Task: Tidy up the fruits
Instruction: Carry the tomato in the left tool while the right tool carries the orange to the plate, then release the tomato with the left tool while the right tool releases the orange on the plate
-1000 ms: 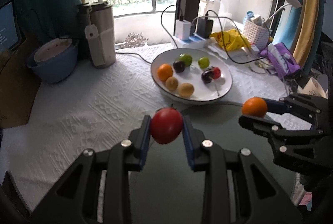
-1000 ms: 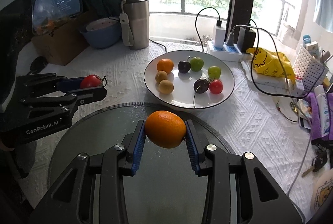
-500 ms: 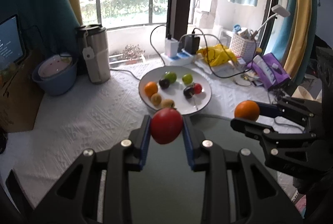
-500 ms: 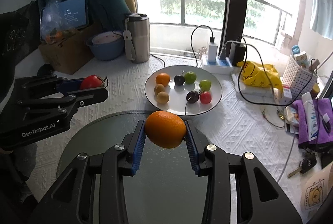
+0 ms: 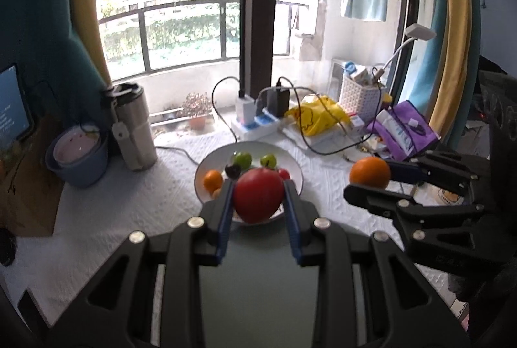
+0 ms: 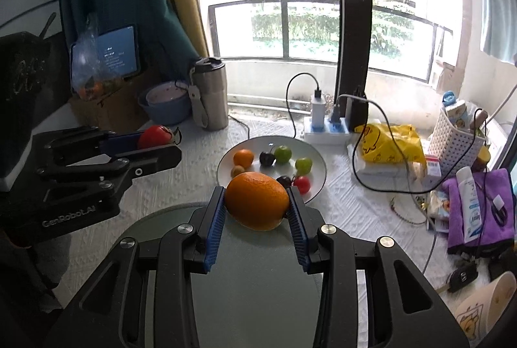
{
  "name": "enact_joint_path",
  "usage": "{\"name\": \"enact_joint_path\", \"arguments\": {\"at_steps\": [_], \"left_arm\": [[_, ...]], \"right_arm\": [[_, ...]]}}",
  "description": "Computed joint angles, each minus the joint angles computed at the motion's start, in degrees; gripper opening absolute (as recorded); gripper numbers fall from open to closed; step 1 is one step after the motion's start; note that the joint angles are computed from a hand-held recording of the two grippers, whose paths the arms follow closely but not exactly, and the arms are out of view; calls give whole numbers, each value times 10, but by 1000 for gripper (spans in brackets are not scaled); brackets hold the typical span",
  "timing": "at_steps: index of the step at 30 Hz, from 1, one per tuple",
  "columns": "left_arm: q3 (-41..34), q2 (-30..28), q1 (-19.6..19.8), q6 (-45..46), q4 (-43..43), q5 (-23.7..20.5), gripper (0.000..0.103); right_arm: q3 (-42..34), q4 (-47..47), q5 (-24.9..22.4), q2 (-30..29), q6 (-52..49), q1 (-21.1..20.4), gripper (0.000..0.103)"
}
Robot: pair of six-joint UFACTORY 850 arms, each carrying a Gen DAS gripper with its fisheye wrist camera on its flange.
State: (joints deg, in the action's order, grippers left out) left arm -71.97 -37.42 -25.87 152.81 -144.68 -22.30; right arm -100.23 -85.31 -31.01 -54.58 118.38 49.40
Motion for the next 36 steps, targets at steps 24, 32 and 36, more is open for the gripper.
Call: {"name": "enact_joint_path", "arguments": {"at_steps": [24, 32, 36], "left_arm": [[-216, -152, -6, -211, 211, 64, 31], [-311, -222, -3, -401, 390, 77, 31], [-351, -254, -2, -515, 500, 80, 31]], "right_arm": [[-60, 15, 38, -53, -46, -68, 40], [-137, 109, 57, -109, -155, -89, 40], [-171, 145, 64, -135, -197, -95, 40]]}}
